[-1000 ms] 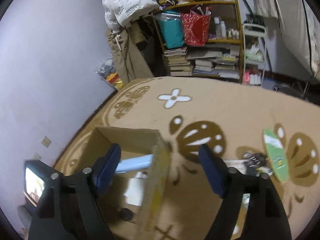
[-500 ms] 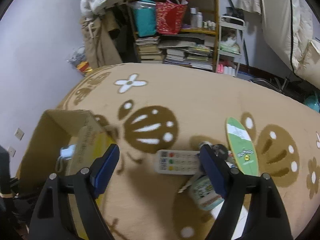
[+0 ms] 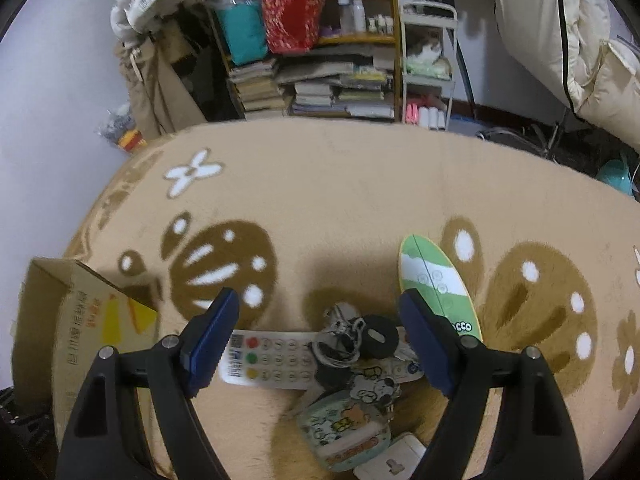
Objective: Organize rigid objects
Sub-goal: 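Return the right gripper to the rug and grasp the key bunch, then carry the key bunch into the box with the right gripper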
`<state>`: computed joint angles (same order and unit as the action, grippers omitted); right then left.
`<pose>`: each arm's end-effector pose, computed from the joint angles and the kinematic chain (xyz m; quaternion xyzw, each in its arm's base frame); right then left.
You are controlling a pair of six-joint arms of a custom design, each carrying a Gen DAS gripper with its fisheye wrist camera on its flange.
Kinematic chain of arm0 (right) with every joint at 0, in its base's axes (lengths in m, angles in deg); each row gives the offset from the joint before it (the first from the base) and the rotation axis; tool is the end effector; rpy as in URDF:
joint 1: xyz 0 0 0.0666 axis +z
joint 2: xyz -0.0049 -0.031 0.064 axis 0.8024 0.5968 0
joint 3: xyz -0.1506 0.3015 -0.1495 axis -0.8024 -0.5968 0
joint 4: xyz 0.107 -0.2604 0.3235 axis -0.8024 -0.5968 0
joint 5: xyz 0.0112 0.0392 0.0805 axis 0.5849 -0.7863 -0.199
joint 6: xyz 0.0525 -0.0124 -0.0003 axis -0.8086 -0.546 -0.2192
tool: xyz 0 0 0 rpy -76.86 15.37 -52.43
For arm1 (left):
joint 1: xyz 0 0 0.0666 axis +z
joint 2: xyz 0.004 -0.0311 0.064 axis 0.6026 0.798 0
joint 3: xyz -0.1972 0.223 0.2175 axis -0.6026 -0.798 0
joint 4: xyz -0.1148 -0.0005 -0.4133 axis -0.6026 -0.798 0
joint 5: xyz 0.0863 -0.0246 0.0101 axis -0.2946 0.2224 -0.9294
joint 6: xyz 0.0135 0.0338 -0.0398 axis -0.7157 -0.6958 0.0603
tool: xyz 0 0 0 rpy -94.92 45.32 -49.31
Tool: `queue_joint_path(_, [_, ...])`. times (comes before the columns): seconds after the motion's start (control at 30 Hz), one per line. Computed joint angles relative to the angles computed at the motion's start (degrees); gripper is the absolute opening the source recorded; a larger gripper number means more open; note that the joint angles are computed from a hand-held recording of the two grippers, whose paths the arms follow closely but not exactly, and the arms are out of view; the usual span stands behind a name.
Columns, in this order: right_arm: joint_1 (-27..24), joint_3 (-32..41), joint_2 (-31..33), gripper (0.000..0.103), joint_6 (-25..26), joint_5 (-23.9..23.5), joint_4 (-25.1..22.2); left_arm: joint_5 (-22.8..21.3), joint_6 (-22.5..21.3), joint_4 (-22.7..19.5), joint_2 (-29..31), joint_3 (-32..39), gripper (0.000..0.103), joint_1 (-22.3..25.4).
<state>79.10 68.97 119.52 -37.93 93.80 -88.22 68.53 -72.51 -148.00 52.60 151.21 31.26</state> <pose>0.4838 0.2214 0.3939 0.1716 0.9414 0.0247 0.2892 0.4732 -0.0410 0.3630 0.0882 0.9771 0.1047 0.1630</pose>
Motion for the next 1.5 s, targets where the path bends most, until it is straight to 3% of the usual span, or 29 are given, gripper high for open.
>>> queue_joint_path(0.1, [-0.32,-0.71,0.55,0.086,-0.46,-0.99,-0.18,-0.01,0.02,-0.02,0.01,0.02,0.025,0.00])
queue_joint_path(0.27, [0.05,-1.18,1.61,0.065,-0.90,-0.99,-0.78,-0.03,-0.01,0.01,0.05,0.04,0.025,-0.01])
queue_joint_path(0.4, [1.13,0.57,3.21,0.030,0.09,3.92,-5.18,0.01,0.03,0.02,0.06,0.03,0.025,-0.01])
queue_joint_path(0.53, [0.35,-1.60,0.49,0.010,0.23,2.46,-2.66,-0.08,-0.07,0.07,0.05,0.01,0.025,0.00])
queue_joint_path(0.63, [-0.18,-2.59,-0.61,0.009,-0.53,0.75,-1.25,0.01,0.06,0.01,0.07,0.05,0.025,-0.01])
queue_joint_path(0.83, [0.64,-3.53,-2.48,0.008,-0.46,1.98,1.41,-0.02,0.02,0.05,0.06,-0.01,0.025,-0.02])
queue_joint_path(1.5, [4.66,1.91,-3.27,0.008,2.35,4.66,2.80,0.01,0.10,0.09,0.04,-0.20,0.025,-0.09])
